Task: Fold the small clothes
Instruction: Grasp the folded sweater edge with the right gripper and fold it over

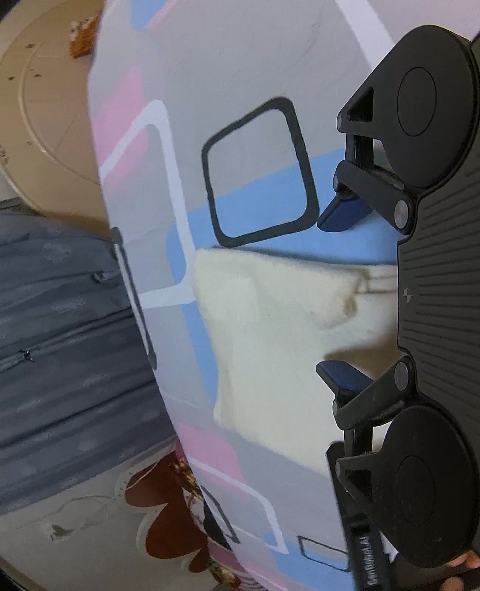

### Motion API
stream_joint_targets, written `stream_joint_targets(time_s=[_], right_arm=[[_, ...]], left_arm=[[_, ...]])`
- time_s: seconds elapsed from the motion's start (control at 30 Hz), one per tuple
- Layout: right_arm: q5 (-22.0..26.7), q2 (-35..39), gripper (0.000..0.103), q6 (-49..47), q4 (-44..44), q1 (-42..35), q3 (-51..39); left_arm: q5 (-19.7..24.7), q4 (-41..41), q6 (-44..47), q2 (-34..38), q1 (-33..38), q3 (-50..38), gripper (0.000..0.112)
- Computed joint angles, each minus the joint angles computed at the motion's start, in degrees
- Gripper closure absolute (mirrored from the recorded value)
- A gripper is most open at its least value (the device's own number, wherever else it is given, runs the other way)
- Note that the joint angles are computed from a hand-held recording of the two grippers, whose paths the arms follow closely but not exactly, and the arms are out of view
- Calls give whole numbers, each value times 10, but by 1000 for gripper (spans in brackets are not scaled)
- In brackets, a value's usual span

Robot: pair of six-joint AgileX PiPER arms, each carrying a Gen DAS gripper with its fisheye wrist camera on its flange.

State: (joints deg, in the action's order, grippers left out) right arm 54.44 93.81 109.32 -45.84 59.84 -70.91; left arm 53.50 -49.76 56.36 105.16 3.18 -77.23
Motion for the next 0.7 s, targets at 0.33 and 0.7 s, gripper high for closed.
stream_joint_targets(time_s=[0.33, 0.7], right_arm=[[-99, -3, 30, 46, -47, -27, 54], [-116, -5, 66, 30, -55, -27, 48]], left_arm=[[-23, -16, 24, 15, -23, 11, 45], [-7, -3, 29, 18, -26, -8, 58]])
